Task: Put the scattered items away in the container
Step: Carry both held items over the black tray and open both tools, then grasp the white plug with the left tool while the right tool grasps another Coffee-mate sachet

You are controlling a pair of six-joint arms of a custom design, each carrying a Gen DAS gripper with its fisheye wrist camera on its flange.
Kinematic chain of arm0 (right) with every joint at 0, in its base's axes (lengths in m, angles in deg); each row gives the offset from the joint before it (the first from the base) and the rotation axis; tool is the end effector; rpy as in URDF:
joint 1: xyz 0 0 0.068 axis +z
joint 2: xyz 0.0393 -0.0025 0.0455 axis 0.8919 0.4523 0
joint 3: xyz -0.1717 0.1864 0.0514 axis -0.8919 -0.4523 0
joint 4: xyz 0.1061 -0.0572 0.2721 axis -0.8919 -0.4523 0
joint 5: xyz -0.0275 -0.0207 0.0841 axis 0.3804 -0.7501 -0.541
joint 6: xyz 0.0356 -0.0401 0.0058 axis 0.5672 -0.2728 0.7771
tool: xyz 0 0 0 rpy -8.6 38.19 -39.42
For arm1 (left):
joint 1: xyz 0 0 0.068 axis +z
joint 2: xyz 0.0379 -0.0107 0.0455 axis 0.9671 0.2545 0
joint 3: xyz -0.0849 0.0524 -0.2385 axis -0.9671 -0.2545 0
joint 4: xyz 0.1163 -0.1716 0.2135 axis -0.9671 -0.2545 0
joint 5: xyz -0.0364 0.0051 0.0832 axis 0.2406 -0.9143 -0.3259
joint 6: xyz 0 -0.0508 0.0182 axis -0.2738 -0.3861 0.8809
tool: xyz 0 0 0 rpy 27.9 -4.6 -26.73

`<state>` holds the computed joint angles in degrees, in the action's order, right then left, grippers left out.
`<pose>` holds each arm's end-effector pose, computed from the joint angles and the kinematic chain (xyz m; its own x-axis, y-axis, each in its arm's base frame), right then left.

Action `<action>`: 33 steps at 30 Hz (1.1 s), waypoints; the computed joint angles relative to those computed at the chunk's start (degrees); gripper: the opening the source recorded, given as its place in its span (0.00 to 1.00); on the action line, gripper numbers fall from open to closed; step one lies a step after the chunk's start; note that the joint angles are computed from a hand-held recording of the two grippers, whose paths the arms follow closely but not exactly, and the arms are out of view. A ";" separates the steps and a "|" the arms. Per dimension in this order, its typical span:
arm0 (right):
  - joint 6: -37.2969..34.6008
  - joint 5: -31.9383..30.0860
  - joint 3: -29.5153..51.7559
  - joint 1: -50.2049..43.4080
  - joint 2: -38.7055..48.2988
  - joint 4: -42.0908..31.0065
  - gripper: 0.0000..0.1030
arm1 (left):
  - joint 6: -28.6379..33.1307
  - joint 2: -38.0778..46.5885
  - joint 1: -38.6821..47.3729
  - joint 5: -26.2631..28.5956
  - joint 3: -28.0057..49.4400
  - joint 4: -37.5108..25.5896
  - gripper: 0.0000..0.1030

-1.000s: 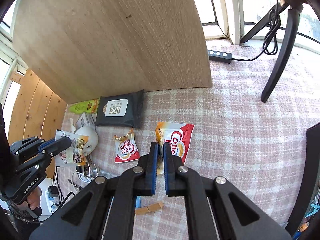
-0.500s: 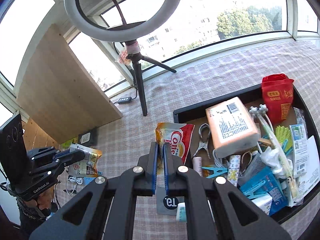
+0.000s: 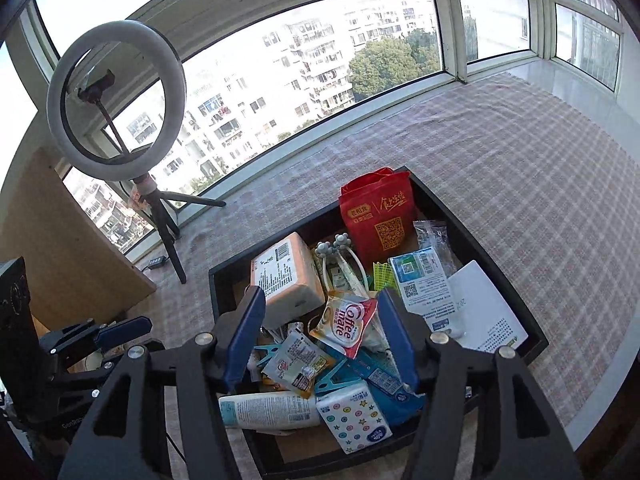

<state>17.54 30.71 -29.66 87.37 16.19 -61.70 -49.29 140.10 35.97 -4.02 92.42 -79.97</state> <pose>0.1243 0.0504 0.2653 -0.7532 0.3217 -0.5737 0.1707 0.9379 0.3019 0.2034 -0.1800 0.2517 -0.5943 0.5720 -0.5653 0.7741 0.5976 -0.2092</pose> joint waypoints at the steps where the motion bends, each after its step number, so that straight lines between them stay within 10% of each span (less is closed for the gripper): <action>1: 0.23 0.21 -0.15 1.60 0.47 0.93 0.56 | 0.77 -0.80 1.48 -0.14 -0.58 -0.43 0.34; 10: 2.82 0.54 0.70 24.33 22.81 22.33 0.56 | 19.04 -11.00 34.19 4.24 -8.07 -7.88 0.34; 17: 1.20 -3.00 17.23 34.72 54.08 34.48 0.56 | 41.28 0.54 70.32 8.82 -5.09 -7.90 0.34; 33: -9.44 -10.39 85.79 41.38 114.34 11.60 0.60 | 53.39 31.39 79.97 -1.53 10.77 0.46 0.45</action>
